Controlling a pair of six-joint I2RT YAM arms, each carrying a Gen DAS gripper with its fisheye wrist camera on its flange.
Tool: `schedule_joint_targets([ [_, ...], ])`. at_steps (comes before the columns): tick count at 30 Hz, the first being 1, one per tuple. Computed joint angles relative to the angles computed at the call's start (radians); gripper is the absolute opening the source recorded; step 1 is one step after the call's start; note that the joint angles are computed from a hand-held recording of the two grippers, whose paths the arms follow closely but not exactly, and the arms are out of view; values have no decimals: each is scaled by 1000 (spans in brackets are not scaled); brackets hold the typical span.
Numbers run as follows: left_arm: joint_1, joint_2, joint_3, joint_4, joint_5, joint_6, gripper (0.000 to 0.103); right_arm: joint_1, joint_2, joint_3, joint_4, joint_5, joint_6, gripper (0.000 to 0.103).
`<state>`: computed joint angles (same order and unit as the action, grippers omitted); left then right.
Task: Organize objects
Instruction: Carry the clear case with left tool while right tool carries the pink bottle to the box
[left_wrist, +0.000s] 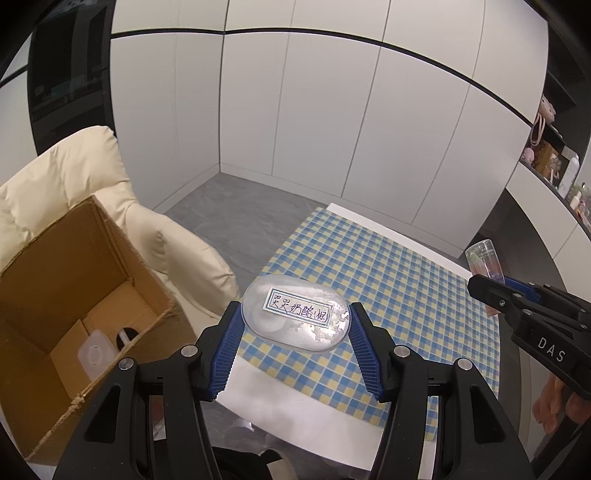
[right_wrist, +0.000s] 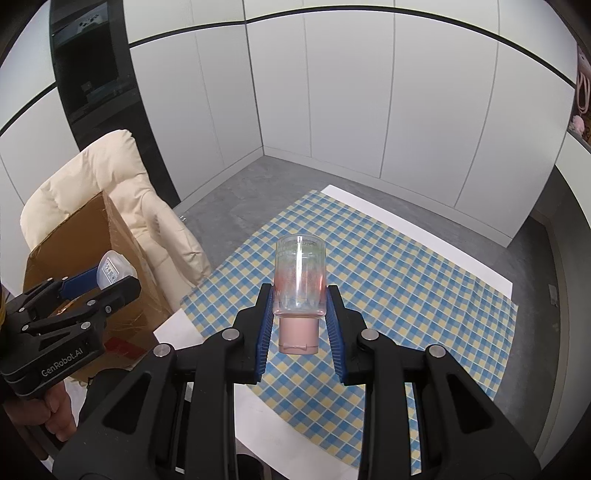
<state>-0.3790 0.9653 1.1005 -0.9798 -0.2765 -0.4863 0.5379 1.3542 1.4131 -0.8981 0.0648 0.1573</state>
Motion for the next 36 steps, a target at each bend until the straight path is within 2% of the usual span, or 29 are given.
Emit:
schedule_joint_targets([
  [16, 216, -124, -40, -53, 78, 89, 58, 140, 107, 84, 21, 28, 39, 29],
  [27, 496, -193, -62, -85, 218, 239, 58, 249, 194, 164, 24, 53, 64, 29],
  [36, 777, -232, -73, -117, 364, 405, 58, 343, 283, 259, 13, 73, 73, 29],
])
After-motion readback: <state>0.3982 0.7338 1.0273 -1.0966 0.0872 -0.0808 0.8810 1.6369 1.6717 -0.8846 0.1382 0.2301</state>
